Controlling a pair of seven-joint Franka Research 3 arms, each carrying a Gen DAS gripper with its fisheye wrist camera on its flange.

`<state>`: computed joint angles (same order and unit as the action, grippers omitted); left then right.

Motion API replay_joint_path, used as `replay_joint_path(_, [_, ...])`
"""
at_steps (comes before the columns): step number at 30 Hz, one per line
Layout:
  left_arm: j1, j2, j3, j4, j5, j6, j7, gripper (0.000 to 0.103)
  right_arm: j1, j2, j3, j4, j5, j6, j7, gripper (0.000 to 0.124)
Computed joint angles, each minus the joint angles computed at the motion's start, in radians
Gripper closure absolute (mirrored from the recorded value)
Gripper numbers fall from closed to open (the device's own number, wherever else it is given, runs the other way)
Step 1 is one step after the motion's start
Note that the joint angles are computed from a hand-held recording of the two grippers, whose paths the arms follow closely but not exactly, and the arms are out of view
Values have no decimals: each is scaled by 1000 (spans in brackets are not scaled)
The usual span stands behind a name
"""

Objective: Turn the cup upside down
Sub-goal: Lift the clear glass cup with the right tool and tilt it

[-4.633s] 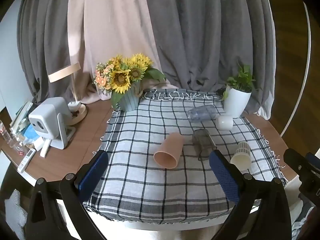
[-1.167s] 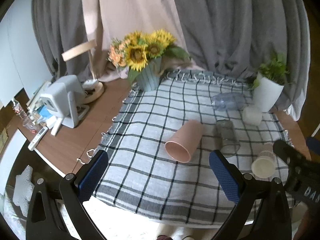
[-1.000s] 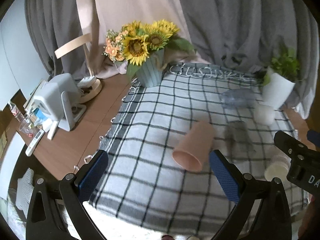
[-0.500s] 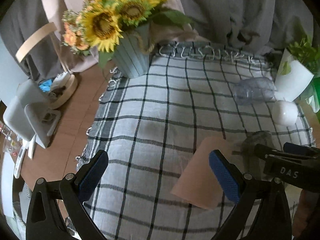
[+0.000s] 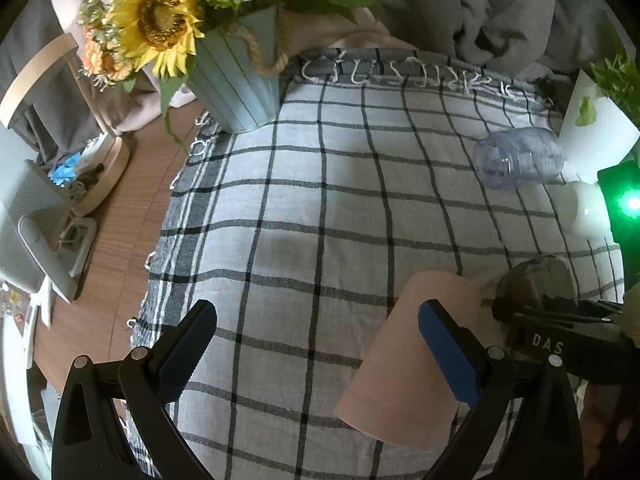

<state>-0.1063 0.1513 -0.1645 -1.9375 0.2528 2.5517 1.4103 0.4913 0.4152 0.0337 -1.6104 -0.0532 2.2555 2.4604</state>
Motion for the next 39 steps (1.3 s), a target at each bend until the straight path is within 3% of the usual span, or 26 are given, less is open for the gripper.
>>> replay_joint_path(8, [4, -28, 0, -39, 2, 37, 10, 0, 2, -13, -2, -31, -4, 32, 5, 63])
replay_joint_path(16, [22, -105, -1, -114, -103, 75, 109, 0, 33, -124, 5, -130, -92, 45, 90, 63])
replay_joint_path(22, [28, -188, 19, -200, -177, 103, 187, 0, 43, -182, 45, -179, -83, 46, 154, 63])
replay_joint_path(39, [37, -267, 56, -320, -215, 72, 266, 0, 98, -123, 69, -187, -38, 29, 294, 63])
